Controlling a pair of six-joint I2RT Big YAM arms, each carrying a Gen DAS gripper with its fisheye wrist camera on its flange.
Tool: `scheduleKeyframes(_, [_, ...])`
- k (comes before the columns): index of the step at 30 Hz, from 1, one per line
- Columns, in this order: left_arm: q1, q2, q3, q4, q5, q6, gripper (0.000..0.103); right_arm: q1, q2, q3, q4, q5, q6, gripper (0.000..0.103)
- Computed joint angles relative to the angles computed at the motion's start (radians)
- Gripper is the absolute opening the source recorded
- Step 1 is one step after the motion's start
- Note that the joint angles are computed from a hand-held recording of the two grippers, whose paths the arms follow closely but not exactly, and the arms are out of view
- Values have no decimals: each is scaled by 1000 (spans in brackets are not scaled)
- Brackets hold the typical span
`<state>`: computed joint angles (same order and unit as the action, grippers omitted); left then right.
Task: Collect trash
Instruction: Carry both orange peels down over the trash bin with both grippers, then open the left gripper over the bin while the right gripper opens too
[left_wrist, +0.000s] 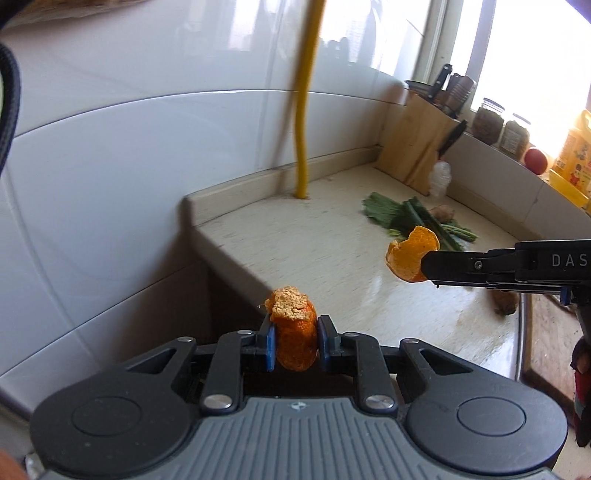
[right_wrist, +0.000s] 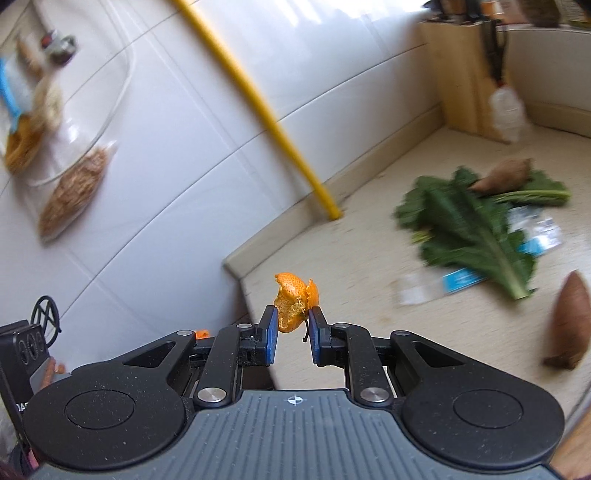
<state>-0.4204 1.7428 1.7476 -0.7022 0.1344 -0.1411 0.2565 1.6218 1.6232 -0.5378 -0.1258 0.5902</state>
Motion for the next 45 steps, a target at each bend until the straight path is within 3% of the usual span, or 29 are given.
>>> scheduleKeyframes(11, [46, -108, -148, 53, -39, -11, 19, 89, 51, 69, -23, -37, -23, 24])
scheduleKeyframes(17, [67, -118, -192, 82, -64, -13, 19, 124, 73, 93, -22, -46, -36, 24])
scheduleKeyframes(22, [83, -48, -148, 17, -99, -10, 19, 150, 114, 140, -12, -34, -60, 24])
scheduleKeyframes(25, [91, 12, -91, -53, -101, -35, 23, 157, 205, 254, -47, -46, -78, 24])
scheduleKeyframes(28, [93, 52, -54, -104, -121, -58, 43, 161, 257, 323, -95, -70, -75, 24])
scheduleKeyframes(32, [92, 68, -44, -122, -156, -78, 53, 162, 305, 382, -175, -95, -78, 29])
scheduleKeyframes(36, [100, 78, -37, -131, -125, -92, 54, 159, 317, 385, -215, -101, -78, 30])
scheduleKeyframes(45, [92, 90, -23, -149, -176, -76, 54, 150, 328, 383, -265, -110, -71, 34])
